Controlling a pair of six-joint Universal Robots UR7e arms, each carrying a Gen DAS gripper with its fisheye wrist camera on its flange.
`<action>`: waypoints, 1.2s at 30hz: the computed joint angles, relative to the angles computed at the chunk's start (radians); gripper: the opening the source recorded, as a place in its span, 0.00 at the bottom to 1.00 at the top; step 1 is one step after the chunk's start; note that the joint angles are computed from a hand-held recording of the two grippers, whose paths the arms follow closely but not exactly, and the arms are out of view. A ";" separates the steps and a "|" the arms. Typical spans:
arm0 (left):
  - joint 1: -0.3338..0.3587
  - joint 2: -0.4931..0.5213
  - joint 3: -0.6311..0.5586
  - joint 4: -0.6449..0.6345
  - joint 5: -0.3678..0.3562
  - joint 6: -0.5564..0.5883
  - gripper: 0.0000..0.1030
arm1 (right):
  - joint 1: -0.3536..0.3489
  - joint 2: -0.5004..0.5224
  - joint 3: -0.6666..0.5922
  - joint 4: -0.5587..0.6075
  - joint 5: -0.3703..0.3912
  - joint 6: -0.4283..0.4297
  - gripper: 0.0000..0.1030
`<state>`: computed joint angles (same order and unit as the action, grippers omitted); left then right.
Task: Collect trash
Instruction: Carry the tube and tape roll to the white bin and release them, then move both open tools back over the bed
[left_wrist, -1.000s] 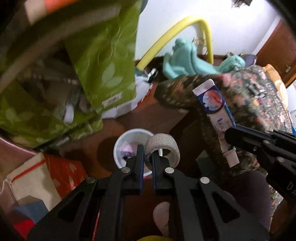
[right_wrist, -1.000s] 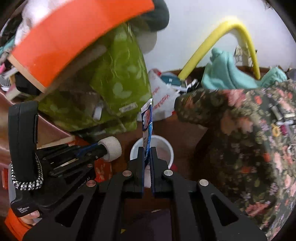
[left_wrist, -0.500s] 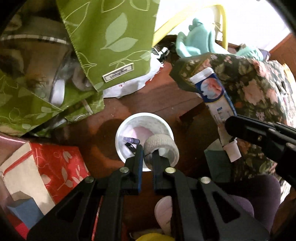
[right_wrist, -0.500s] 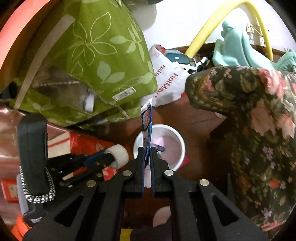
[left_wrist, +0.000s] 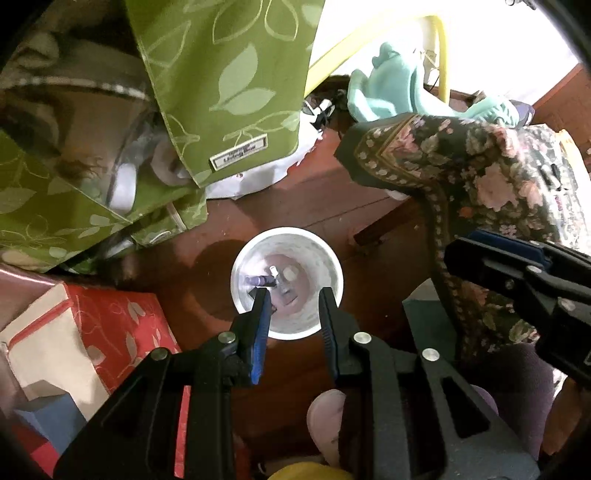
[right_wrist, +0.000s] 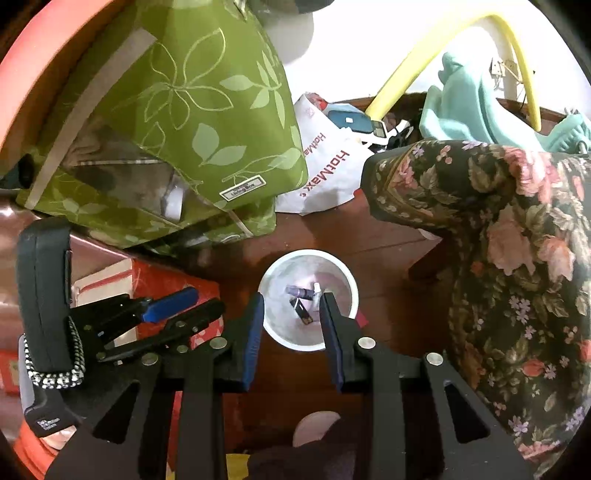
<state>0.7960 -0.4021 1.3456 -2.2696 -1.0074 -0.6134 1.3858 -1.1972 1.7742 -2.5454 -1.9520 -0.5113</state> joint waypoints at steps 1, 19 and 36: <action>-0.007 -0.008 0.008 -0.010 0.003 0.001 0.25 | 0.001 -0.010 0.007 -0.005 0.003 -0.001 0.27; -0.155 -0.026 -0.007 -0.110 0.068 0.086 0.25 | 0.008 -0.255 0.136 -0.185 0.089 -0.033 0.27; -0.254 0.269 -0.482 0.003 -0.051 0.235 0.25 | -0.196 -0.474 0.104 -0.226 0.151 -0.031 0.27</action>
<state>0.5419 -0.1332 0.8634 -2.2668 -1.0587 -0.3780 1.1894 -1.6712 1.8778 -2.7712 -1.8010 -0.5419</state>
